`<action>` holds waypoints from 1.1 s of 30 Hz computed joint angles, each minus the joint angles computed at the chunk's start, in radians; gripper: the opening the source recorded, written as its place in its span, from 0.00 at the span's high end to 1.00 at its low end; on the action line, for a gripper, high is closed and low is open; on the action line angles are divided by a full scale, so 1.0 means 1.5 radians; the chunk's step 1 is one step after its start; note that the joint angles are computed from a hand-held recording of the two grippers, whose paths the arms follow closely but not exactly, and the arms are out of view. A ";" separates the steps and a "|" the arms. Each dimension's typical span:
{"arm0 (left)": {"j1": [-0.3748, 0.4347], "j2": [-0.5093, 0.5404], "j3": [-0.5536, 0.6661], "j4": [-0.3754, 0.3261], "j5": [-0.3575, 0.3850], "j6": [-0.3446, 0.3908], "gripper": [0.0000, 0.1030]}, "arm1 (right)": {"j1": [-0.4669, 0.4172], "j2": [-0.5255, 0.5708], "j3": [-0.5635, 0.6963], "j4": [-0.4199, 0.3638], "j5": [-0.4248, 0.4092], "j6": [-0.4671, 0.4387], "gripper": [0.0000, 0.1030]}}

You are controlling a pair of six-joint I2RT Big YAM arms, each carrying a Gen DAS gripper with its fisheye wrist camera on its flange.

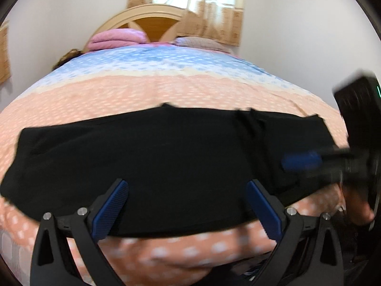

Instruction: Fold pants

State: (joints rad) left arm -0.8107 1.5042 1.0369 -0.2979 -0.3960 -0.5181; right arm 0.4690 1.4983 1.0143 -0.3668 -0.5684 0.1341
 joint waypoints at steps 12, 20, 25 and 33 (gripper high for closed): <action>0.098 -0.112 -0.105 -0.034 -0.091 -0.050 0.01 | 0.008 -0.082 -0.044 -0.039 0.032 -0.032 0.33; 0.215 -0.129 -0.143 -0.030 -0.072 -0.079 0.03 | -0.020 -0.139 -0.099 -0.020 0.072 -0.016 0.33; 0.236 -0.121 -0.151 -0.006 -0.020 -0.080 0.18 | -0.025 -0.121 -0.100 0.004 0.072 0.033 0.33; 0.227 -0.124 -0.156 0.032 0.012 -0.057 0.50 | -0.020 -0.118 -0.101 0.013 0.083 0.038 0.33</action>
State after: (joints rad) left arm -0.4709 1.3186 0.8032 -0.2494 -0.3776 -0.6031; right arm 0.4397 1.3208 0.8623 -0.3474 -0.4433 0.1907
